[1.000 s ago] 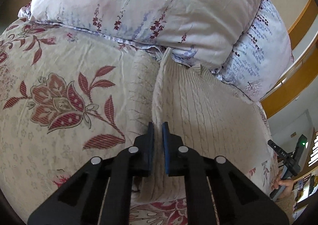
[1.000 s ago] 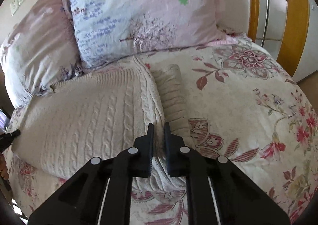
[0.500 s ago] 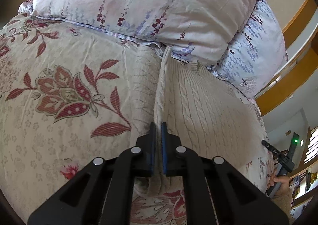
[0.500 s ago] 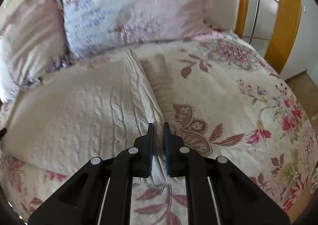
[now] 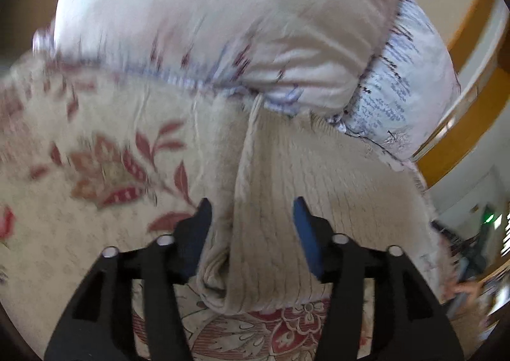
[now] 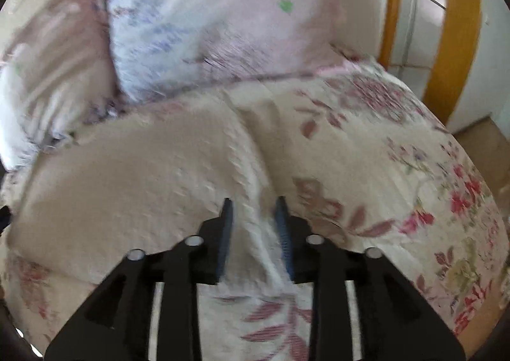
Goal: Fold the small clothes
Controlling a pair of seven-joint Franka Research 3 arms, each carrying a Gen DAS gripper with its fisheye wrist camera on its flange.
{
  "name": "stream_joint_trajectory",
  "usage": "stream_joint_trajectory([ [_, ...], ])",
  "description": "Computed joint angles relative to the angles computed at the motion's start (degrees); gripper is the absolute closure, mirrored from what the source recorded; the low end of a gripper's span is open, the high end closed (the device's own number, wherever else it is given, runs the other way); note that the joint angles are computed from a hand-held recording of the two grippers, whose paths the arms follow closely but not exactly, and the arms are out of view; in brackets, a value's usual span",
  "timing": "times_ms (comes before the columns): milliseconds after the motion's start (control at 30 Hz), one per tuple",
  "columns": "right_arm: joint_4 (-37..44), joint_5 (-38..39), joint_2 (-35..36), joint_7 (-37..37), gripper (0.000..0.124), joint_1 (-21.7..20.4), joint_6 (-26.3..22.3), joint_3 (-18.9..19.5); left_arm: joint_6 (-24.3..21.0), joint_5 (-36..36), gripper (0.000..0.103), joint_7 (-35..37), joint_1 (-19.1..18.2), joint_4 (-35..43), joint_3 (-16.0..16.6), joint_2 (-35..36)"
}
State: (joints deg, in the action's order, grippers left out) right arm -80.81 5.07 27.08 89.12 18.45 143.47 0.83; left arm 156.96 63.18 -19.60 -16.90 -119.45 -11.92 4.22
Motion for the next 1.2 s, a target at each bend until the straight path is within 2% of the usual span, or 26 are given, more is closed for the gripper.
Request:
stream_joint_trajectory([
  [67,1.6,1.0,0.9,-2.6,0.092,-0.3,-1.5,1.3,-2.0,1.2,0.044,2.6,-0.8,1.9,-0.5,0.9],
  [200,4.6,0.4,3.3,-2.5,0.092,0.9,-4.6,0.9,-1.8,-2.1,0.044,8.5,-1.5,4.1,-0.6,3.3],
  [300,5.0,0.2,4.0,-1.4,0.081,1.0,-6.4,0.3,-1.7,-5.9,0.044,11.3,-1.9,3.9,-0.2,4.2],
  [400,4.0,2.1,3.5,-2.7,0.079,-0.1,-7.4,1.2,-1.9,-5.9,0.044,11.5,-2.5,3.1,0.5,4.2],
  [567,0.1,0.4,1.3,-3.6,0.079,0.8,-4.9,0.5,-2.6,-5.0,0.044,9.9,-3.3,2.7,0.7,4.0],
  [667,2.7,-1.2,2.2,-2.6,0.079,1.4,-8.6,-0.1,-2.7,-3.8,0.044,8.4,-3.5,2.1,0.6,3.4],
  [733,7.7,-2.1,4.1,-0.4,0.079,2.0,-13.5,-0.6,-0.6,-3.4,0.044,6.3,-3.0,0.6,0.8,1.9],
  [767,9.1,-1.4,4.5,-0.2,0.079,1.8,-13.9,-0.1,0.6,-2.1,0.043,4.0,-2.6,-0.2,1.0,1.0],
  [833,10.4,0.7,4.9,-1.7,0.075,1.1,-12.2,1.4,3.3,2.7,0.038,-3.7,-1.4,-1.9,1.7,-1.1],
  [867,12.1,1.1,5.8,-2.1,0.064,1.4,-11.7,1.8,4.2,3.8,0.035,-6.0,-0.6,-2.3,1.7,-1.5],
  [933,14.3,1.7,7.3,-2.4,0.055,2.2,-10.2,2.3,7.9,4.3,0.033,-9.7,1.4,-2.8,2.0,-1.8],
  [1000,17.9,1.9,9.8,-3.6,0.055,3.1,-11.2,2.8,10.6,2.0,0.032,-9.5,3.0,-2.5,2.1,-0.8],
  [1133,27.1,1.9,16.2,-4.4,0.055,5.2,-14.9,2.9,11.2,-2.7,0.031,-6.1,3.7,-1.2,2.4,1.3],
  [1200,29.9,1.8,18.3,-4.1,0.055,6.1,-15.3,2.6,13.1,-4.0,0.030,-5.8,3.8,-0.6,3.0,2.6],
])
